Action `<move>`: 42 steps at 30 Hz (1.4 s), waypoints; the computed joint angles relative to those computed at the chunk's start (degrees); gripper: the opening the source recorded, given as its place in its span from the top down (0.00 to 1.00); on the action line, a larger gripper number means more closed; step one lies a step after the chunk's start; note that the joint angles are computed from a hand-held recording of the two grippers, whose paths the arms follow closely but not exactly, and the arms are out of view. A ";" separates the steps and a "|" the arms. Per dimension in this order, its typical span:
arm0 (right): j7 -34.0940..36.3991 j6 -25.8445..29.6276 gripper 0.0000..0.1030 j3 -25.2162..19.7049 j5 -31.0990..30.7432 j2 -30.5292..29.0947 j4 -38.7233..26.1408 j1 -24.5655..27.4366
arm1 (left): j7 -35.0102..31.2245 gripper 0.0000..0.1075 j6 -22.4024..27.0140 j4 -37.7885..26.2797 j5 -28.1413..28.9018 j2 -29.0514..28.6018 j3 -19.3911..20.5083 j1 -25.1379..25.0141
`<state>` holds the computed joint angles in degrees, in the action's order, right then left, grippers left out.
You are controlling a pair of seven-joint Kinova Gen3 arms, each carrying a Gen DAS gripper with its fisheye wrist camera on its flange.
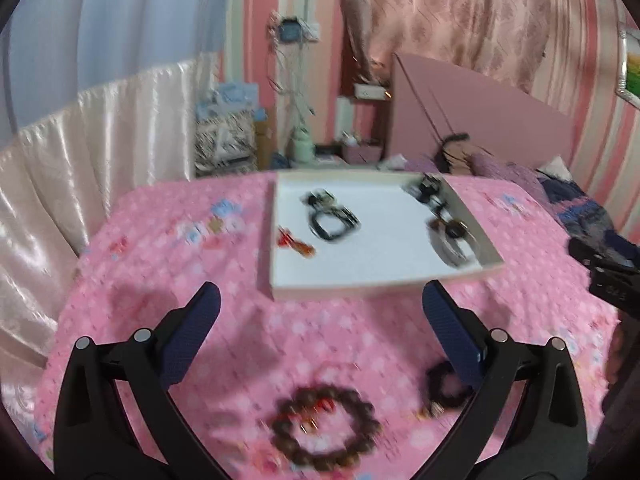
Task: Organize jewelry
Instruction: 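Withdraw both open grippers from the tray toward the bead bracelet and scrunchie, then grasp the brown wooden bead bracelet with left gripper while right grasps the black scrunchie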
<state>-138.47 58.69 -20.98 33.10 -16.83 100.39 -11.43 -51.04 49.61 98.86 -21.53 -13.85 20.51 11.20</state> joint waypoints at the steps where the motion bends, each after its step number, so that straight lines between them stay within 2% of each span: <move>1: 0.35 -0.10 0.02 0.03 -0.98 -0.28 0.01 -0.25 | -1.12 0.07 0.16 0.24 1.44 -0.53 -0.49 0.19; 3: 0.03 -0.38 0.02 -0.25 -2.14 -0.53 0.47 -0.86 | -0.56 0.07 0.68 1.42 1.54 -1.70 1.72 -1.74; 5: 0.14 -0.63 0.02 -0.34 -3.96 -0.23 1.05 -1.54 | 3.45 0.07 2.19 2.86 -1.69 -2.42 6.57 -4.88; 6: 0.80 -0.19 0.02 -0.04 -5.32 0.46 0.86 -2.04 | 5.68 0.07 3.40 3.06 -3.69 -2.09 7.79 -4.89; 8: 3.17 0.18 0.02 1.82 -9.40 2.22 0.53 -3.64 | 10.26 0.07 4.78 4.35 -7.72 -1.69 7.93 -2.56; 11: 4.15 0.62 0.02 3.36 -12.86 3.87 -0.08 -4.75 | 13.57 0.07 5.42 6.00 -10.74 -1.40 9.09 -2.10; 13: 3.10 0.20 0.02 3.77 -13.77 3.61 -0.34 -5.00 | 14.49 0.07 4.86 6.76 -11.04 -1.18 8.00 -1.20; 16: 2.47 -2.82 0.02 4.22 -14.90 2.62 0.78 -5.30 | 12.75 0.07 3.65 7.37 -8.10 -0.36 4.38 0.58; 22: 4.29 -8.30 0.02 5.42 -18.60 3.61 5.20 -5.39 | 12.30 0.07 5.93 7.53 -6.16 2.44 1.91 2.53; 27: -0.10 -7.18 0.02 0.92 -11.33 4.08 6.25 -5.37 | 11.77 0.07 7.42 7.55 -5.86 3.74 0.14 4.53; 30: -1.53 -4.50 0.03 -1.35 -7.03 5.60 5.71 -7.18 | 8.33 0.07 6.28 7.68 -2.60 3.90 -2.26 5.70; 33: -0.26 -3.13 0.03 -0.58 -6.30 7.13 5.30 -9.91 | 6.21 0.09 5.48 7.98 -2.10 3.89 -2.00 6.56; 34: 0.91 -3.21 0.04 0.30 -7.20 7.63 5.25 -10.74 | 5.89 0.11 5.31 8.06 -2.46 3.95 -1.64 6.79; 36: 2.22 -3.27 0.11 1.56 -8.28 8.36 5.26 -11.86 | 5.50 0.16 4.84 8.26 -3.03 4.06 -1.24 7.14; 38: 4.32 -3.09 0.23 2.98 -9.95 9.26 5.11 -12.63 | 4.22 0.26 4.06 8.37 -1.85 4.33 -2.12 7.25; 42: 7.18 -4.50 0.25 5.53 -13.89 9.75 5.37 -12.80 | 1.07 0.40 3.37 8.16 2.13 5.58 -4.50 6.79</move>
